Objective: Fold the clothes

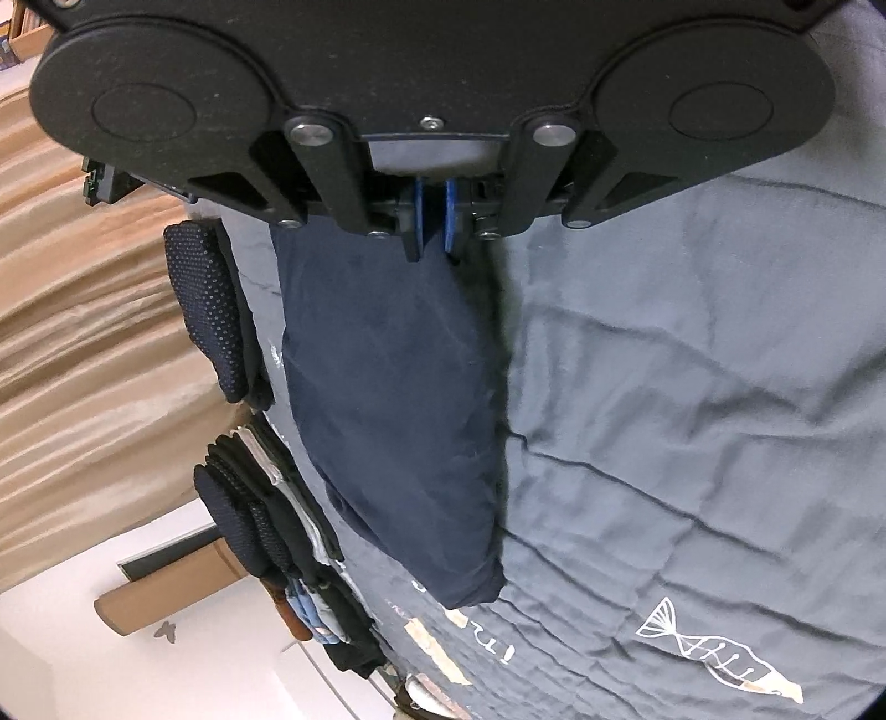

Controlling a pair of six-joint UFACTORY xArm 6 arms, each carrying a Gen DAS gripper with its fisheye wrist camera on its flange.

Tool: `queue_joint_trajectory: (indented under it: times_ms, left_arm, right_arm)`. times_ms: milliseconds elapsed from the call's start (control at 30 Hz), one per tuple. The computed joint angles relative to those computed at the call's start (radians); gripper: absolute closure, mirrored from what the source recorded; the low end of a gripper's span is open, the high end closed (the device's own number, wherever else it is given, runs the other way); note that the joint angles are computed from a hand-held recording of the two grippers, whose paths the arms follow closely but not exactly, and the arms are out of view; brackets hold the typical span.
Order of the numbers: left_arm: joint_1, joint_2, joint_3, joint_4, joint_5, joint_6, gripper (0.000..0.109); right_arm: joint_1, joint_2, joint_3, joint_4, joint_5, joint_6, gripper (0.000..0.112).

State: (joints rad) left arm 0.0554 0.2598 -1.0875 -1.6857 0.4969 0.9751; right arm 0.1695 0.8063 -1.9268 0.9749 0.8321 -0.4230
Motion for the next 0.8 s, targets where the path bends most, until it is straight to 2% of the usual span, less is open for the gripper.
queue_joint_trajectory:
  times_ms: [100,267,300,333,367,567,667,767,800]
  left_arm:
    - [-0.005,0.004,-0.003,0.001,-0.010,-0.001,0.101]
    - [-0.009,0.009,-0.007,0.004,-0.020,-0.007,0.101]
    - [-0.009,0.009,-0.007,0.002,-0.023,-0.006,0.101]
    - [-0.010,0.009,-0.008,0.000,-0.025,-0.006,0.101]
    - [-0.009,0.006,-0.006,-0.005,-0.025,-0.001,0.101]
    - [0.001,-0.023,0.013,-0.008,-0.017,0.026,0.101]
    - [-0.003,-0.024,0.019,0.091,-0.019,-0.023,0.101]
    - [-0.025,-0.009,0.018,0.235,-0.049,-0.119,0.101]
    - [-0.033,-0.005,0.019,0.272,-0.064,-0.142,0.101]
  right_arm:
    - [0.006,0.037,-0.040,0.026,0.013,0.021,0.053]
    - [0.020,0.058,-0.047,0.110,-0.030,0.014,0.050]
    - [0.022,0.047,-0.031,0.131,-0.043,-0.009,0.061]
    - [0.023,0.036,-0.015,0.153,-0.055,-0.033,0.094]
    - [0.025,0.025,0.000,0.176,-0.067,-0.057,0.100]
    - [-0.006,-0.062,0.093,0.362,-0.026,-0.163,0.102]
    - [-0.016,-0.058,0.080,0.258,0.005,-0.092,0.102]
    - [0.007,-0.028,0.042,0.023,-0.019,0.007,0.102]
    - [0.015,-0.027,0.043,-0.016,-0.031,0.013,0.102]
